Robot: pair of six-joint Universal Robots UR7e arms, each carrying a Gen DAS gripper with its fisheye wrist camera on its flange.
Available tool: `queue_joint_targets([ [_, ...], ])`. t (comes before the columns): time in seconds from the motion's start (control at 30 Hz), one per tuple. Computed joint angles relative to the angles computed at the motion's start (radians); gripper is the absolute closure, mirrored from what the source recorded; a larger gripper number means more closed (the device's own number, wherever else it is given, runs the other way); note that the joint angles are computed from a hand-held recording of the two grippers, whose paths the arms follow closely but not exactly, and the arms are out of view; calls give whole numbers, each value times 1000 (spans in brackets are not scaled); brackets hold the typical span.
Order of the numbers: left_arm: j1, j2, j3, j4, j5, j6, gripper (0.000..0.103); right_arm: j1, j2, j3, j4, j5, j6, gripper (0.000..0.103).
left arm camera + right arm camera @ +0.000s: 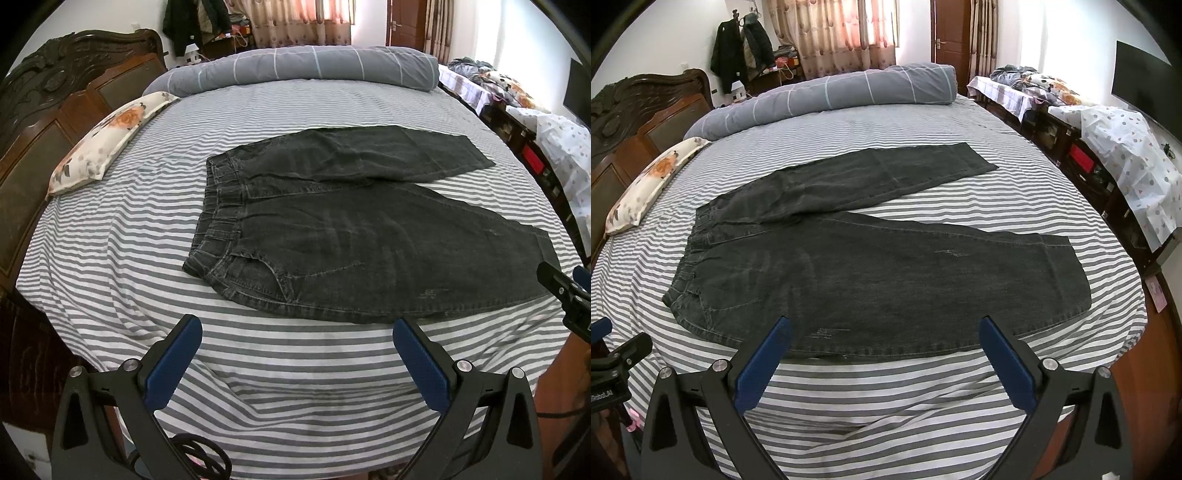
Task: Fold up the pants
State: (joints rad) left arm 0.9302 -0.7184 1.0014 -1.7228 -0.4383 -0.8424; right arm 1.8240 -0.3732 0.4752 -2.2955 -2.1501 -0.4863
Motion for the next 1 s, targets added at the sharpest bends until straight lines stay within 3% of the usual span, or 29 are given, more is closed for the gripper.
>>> queue_joint_targets([
  [1.0, 6, 0, 0, -30, -13, 6, 0, 4, -4, 23, -9, -12, -10, 3],
])
